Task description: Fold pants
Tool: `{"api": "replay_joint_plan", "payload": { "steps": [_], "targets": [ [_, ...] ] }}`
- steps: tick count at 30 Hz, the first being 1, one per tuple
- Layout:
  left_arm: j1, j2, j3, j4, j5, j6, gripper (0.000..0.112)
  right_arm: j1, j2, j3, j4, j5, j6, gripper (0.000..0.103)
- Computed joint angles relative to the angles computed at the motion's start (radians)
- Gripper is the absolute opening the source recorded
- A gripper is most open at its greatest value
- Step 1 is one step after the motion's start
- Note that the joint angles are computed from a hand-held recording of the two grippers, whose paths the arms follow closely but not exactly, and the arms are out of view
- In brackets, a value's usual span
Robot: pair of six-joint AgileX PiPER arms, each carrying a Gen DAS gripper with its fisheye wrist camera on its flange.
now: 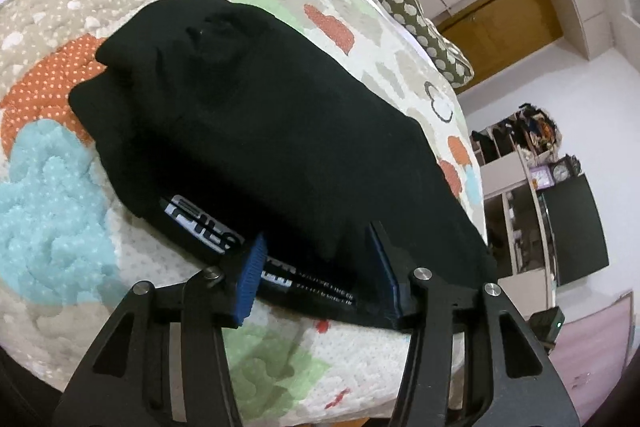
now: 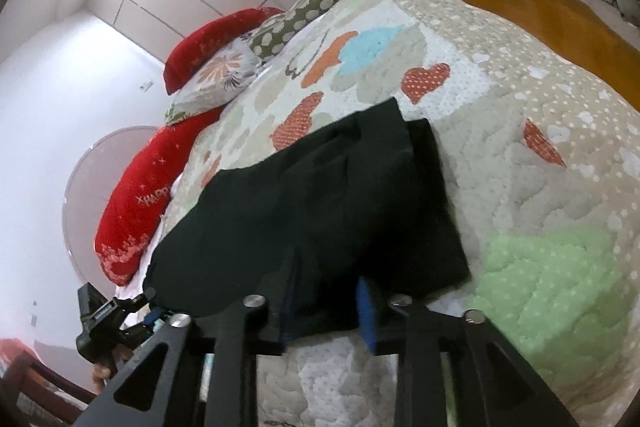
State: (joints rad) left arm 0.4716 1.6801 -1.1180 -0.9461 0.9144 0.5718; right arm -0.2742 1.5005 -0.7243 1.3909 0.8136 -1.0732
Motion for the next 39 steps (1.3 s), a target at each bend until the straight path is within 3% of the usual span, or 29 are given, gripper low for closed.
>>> {"api": "replay_joint_plan", "payload": {
  "steps": [4,5,6,7,10,15,19,21,23,25,29,32,34,36,39],
  "targets": [
    [-0.032,0.019,-0.027,0.006,-0.049,-0.014,0.049,0.064,0.033,-0.046,0.017,-0.036,-0.032,0.025],
    [-0.046,0.021,-0.033,0.021,-0.070,-0.021,0.023,0.090,0.033,-0.047,0.045,-0.073,-0.064,0.010],
    [-0.074,0.023,-0.047,0.075,-0.097,-0.056,0.008,0.104,0.036,-0.050,0.059,-0.091,-0.084,0.005],
    [-0.083,0.030,-0.054,0.091,-0.101,-0.064,0.007,0.111,0.035,-0.051,0.064,-0.097,-0.095,0.005],
    [-0.080,0.001,-0.033,0.069,-0.103,-0.028,0.006,0.108,-0.007,-0.043,0.048,-0.115,-0.103,0.004],
    [-0.031,-0.085,0.022,0.019,-0.024,0.073,0.005,0.039,-0.158,-0.002,-0.065,-0.089,-0.069,0.004],
    [-0.056,-0.035,0.028,0.101,-0.070,-0.002,0.006,0.025,-0.098,-0.004,-0.115,-0.081,-0.032,0.004],
    [-0.026,0.005,0.025,0.070,-0.029,-0.009,0.008,0.039,-0.065,-0.010,-0.174,-0.077,0.034,0.004],
    [-0.005,-0.006,0.024,0.080,-0.014,-0.026,0.019,0.020,-0.062,-0.016,-0.221,-0.060,0.077,0.004],
    [-0.022,-0.073,0.038,0.180,-0.078,-0.077,0.024,-0.027,-0.093,-0.009,-0.255,-0.038,0.096,0.005],
    [-0.002,-0.192,0.076,0.251,-0.160,-0.116,0.024,-0.088,-0.214,-0.021,-0.420,-0.097,0.223,0.005],
    [0.025,-0.203,0.063,0.252,-0.204,-0.144,0.024,-0.105,-0.232,-0.050,-0.380,-0.066,0.193,0.006],
    [0.014,-0.169,0.025,0.295,-0.211,-0.192,0.024,-0.059,-0.212,-0.080,-0.363,-0.048,0.190,0.006],
    [0.009,-0.123,-0.010,0.259,-0.203,-0.177,0.024,0.046,-0.173,-0.112,-0.368,-0.084,0.221,0.006],
    [-0.034,-0.062,-0.053,0.312,-0.235,-0.225,0.024,0.156,-0.075,-0.149,-0.279,-0.115,0.197,0.006]
  ]
}}
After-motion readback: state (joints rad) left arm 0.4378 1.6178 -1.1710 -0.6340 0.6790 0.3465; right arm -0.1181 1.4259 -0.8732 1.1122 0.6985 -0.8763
